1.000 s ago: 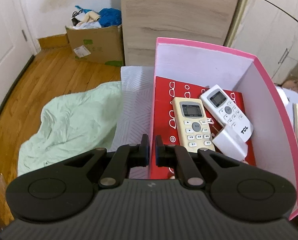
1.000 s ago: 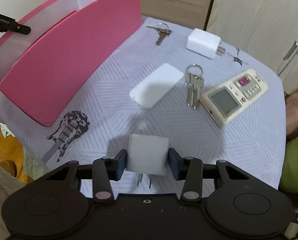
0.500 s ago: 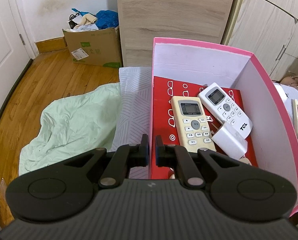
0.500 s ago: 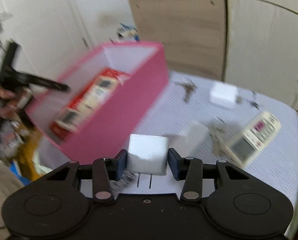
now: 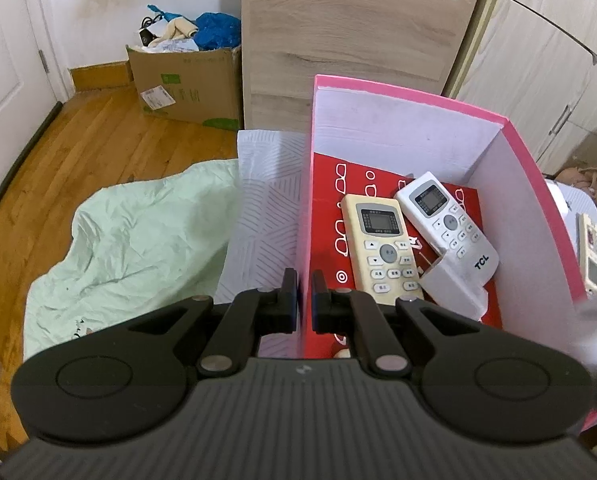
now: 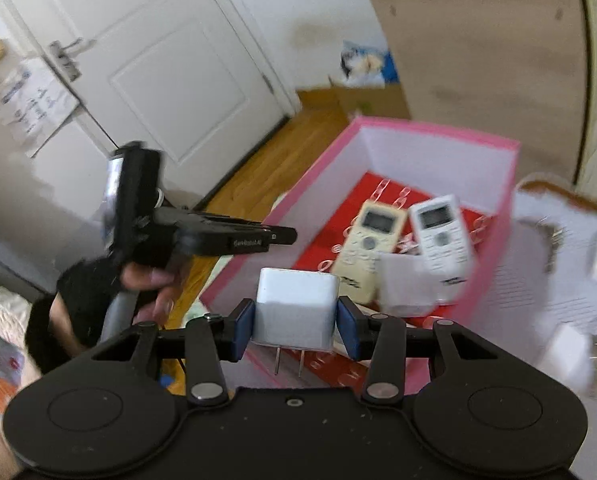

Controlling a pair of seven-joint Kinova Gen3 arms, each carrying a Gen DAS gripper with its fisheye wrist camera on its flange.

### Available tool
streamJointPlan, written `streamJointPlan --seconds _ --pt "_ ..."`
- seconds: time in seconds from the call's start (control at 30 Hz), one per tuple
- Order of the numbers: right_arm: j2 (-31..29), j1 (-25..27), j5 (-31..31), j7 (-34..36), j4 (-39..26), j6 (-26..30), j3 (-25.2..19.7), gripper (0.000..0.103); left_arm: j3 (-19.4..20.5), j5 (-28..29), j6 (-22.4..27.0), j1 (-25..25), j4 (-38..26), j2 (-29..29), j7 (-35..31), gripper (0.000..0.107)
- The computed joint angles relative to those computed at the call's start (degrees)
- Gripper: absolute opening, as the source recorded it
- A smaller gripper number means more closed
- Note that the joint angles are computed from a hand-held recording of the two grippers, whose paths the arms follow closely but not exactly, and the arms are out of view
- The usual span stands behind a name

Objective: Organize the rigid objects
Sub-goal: 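Carry the pronged charger into the pink box and open the right tool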

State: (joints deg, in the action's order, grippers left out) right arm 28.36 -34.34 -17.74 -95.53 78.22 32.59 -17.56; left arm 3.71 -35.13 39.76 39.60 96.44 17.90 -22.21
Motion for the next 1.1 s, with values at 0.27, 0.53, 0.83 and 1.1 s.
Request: streamJointPlan --seconds 0.27,0.53,0.83,1.1 --pt "12.5 3.0 -8.5 -8.5 -9.8 4.1 -2.2 0.049 -0.1 0.2 -1.0 -0.4 0.8 -0.4 0.1 0.005" --pt "18.5 3.3 -12.0 -15.6 -15.7 5.9 -1.8 0.05 0.0 0.4 -2.2 -0.8 1.7 -0.9 1.0 0.005" --pt "23.4 2.9 -12.5 -16.8 -22.5 9.2 -2.6 0.052 -0.1 -0.2 1.0 0.3 -0.6 0.3 1.5 0.005" --pt "17.5 5.9 -13.0 -10.6 -16.3 6.8 -4.2 0.057 -0.1 -0.9 1.8 0.7 -0.8 0.6 2.4 0.005"
